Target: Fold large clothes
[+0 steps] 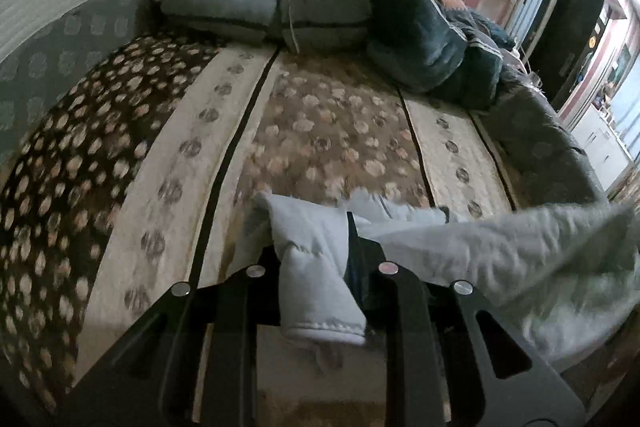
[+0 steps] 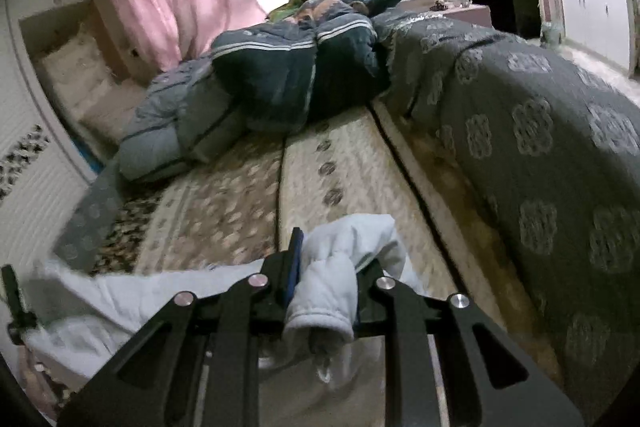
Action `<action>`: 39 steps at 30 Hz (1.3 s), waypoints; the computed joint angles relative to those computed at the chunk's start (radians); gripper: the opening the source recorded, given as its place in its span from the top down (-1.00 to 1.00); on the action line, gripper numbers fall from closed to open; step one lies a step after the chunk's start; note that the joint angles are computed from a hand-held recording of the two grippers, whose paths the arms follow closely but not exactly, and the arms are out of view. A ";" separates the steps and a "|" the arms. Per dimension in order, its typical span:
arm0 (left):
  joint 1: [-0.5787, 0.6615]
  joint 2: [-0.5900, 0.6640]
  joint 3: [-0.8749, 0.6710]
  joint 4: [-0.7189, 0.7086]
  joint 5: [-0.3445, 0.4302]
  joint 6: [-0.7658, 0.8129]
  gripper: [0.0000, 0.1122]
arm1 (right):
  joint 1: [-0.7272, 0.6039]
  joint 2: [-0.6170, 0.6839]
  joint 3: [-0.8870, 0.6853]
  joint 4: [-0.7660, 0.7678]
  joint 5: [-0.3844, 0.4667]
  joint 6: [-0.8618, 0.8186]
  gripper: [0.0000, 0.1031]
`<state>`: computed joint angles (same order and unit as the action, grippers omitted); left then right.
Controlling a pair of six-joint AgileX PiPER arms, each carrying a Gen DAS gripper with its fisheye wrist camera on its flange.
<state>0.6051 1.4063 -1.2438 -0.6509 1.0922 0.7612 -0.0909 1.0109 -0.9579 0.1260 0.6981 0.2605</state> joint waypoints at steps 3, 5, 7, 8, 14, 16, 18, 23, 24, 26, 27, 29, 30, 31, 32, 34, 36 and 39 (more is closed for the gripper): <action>-0.103 0.144 -0.071 0.034 -0.088 -0.073 0.64 | 0.017 0.159 -0.035 -0.044 -0.088 0.018 0.64; -0.155 0.198 -0.075 0.060 -0.148 -0.094 0.63 | 0.022 0.253 -0.046 -0.068 -0.137 0.023 0.64; -0.209 0.248 -0.057 0.103 -0.227 -0.104 0.63 | 0.029 0.320 -0.039 -0.109 -0.179 0.040 0.64; -0.229 0.276 -0.047 0.118 -0.258 -0.107 0.62 | 0.030 0.352 -0.032 -0.120 -0.197 0.043 0.64; -0.250 0.349 0.025 0.074 -0.357 -0.038 0.60 | -0.001 0.473 0.070 0.030 -0.324 -0.103 0.63; -0.265 0.348 0.018 0.110 -0.361 -0.067 0.60 | 0.002 0.489 0.064 0.026 -0.323 -0.098 0.63; -0.258 0.348 -0.003 0.135 -0.330 -0.085 0.57 | -0.004 0.497 0.041 0.043 -0.293 -0.117 0.63; -0.244 0.315 -0.030 0.166 -0.257 -0.107 0.55 | -0.050 0.455 -0.001 0.156 -0.186 -0.225 0.50; -0.244 0.304 -0.026 0.176 -0.252 -0.109 0.53 | -0.073 0.440 -0.007 0.211 -0.152 -0.265 0.43; -0.231 0.280 -0.023 0.187 -0.221 -0.100 0.49 | -0.122 0.409 -0.006 0.324 -0.106 -0.352 0.31; -0.211 0.270 -0.027 0.172 -0.192 -0.084 0.47 | -0.157 0.396 -0.008 0.396 -0.067 -0.409 0.19; -0.176 0.265 -0.036 0.140 -0.149 -0.062 0.43 | -0.228 0.373 -0.003 0.544 0.005 -0.532 -0.13; -0.152 0.264 -0.048 0.120 -0.112 -0.053 0.39 | -0.247 0.361 0.001 0.582 0.023 -0.560 -0.25; -0.141 0.264 -0.056 0.111 -0.092 -0.047 0.37 | -0.261 0.350 0.001 0.601 0.041 -0.566 -0.29; -0.134 0.264 -0.065 0.110 -0.074 -0.048 0.35 | -0.265 0.334 -0.005 0.592 0.053 -0.552 -0.36; -0.136 0.266 -0.093 0.130 -0.040 -0.076 0.34 | -0.258 0.314 -0.013 0.561 0.055 -0.530 -0.44; -0.138 0.272 -0.134 0.143 0.006 -0.108 0.29 | -0.264 0.296 -0.028 0.542 0.063 -0.508 -0.59; -0.149 0.273 -0.176 0.162 0.051 -0.139 0.23 | -0.304 0.261 -0.043 0.567 0.082 -0.527 -0.64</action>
